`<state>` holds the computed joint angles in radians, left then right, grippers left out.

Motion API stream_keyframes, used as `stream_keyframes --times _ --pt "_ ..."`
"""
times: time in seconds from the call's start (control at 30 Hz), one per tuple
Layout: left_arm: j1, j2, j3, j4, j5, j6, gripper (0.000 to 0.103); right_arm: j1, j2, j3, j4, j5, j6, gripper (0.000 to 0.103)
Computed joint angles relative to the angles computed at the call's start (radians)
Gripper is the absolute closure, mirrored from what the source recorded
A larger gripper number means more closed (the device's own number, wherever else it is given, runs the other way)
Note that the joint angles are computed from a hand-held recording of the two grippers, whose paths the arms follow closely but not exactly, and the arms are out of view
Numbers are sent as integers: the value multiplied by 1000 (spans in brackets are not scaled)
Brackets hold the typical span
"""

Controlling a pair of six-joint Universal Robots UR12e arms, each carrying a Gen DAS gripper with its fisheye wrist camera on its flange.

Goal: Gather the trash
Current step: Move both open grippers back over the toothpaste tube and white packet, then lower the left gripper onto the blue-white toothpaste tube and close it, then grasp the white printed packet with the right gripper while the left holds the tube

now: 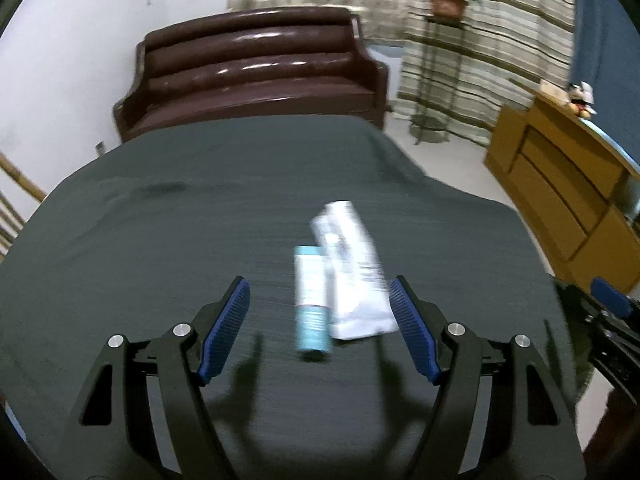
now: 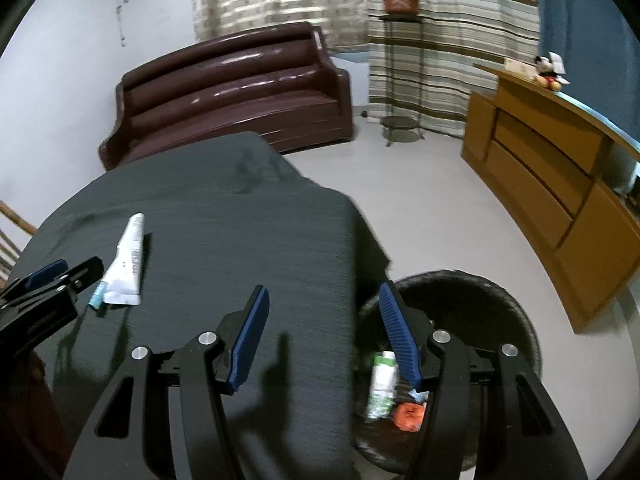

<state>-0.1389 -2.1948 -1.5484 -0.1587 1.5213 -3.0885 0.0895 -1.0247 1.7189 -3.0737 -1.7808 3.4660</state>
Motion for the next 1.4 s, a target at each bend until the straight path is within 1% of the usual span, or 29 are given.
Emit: stream_keyframes --times 0.17,0.3,0.43,0.47,0.5,0.57,0.6,0.67,0.73,0.8,0.9,1.1,1.33,1.4 --pt "15 -13 27 -59 9 -6 33 17 22 -40 20 22 -25 46" --pt "19 -22 44 -102 3 13 33 24 35 -61 37 33 -37 46" --pt "24 -30 68 -174 -27 29 35 28 42 -74 53 38 -44 46" --pt "22 -32 74 -184 -26 32 38 30 44 -77 56 38 -45 46" --pt "22 -33 76 -192 -27 36 45 31 46 -81 59 38 -47 46" --pt "25 -34 80 -206 -38 44 49 32 48 -86 63 39 -50 46" --pt "25 -33 79 -204 -42 49 51 33 49 -88 65 40 -52 46" --pt "26 -34 79 -203 -50 62 59 36 53 -95 69 40 -54 46" --pt "28 -32 76 -200 -59 69 62 37 56 -101 73 42 -58 46" --pt "26 -35 80 -200 -65 68 68 38 58 -105 75 43 -61 46" --pt "29 -34 78 -198 -84 79 84 41 62 -111 78 45 -68 46" --pt "40 -28 68 -197 -118 69 88 49 72 -133 85 52 -79 46" --pt "62 -11 37 -164 -125 34 89 63 92 -172 95 71 -103 46" --pt "69 -5 28 -149 -119 25 89 67 98 -184 97 77 -112 44"
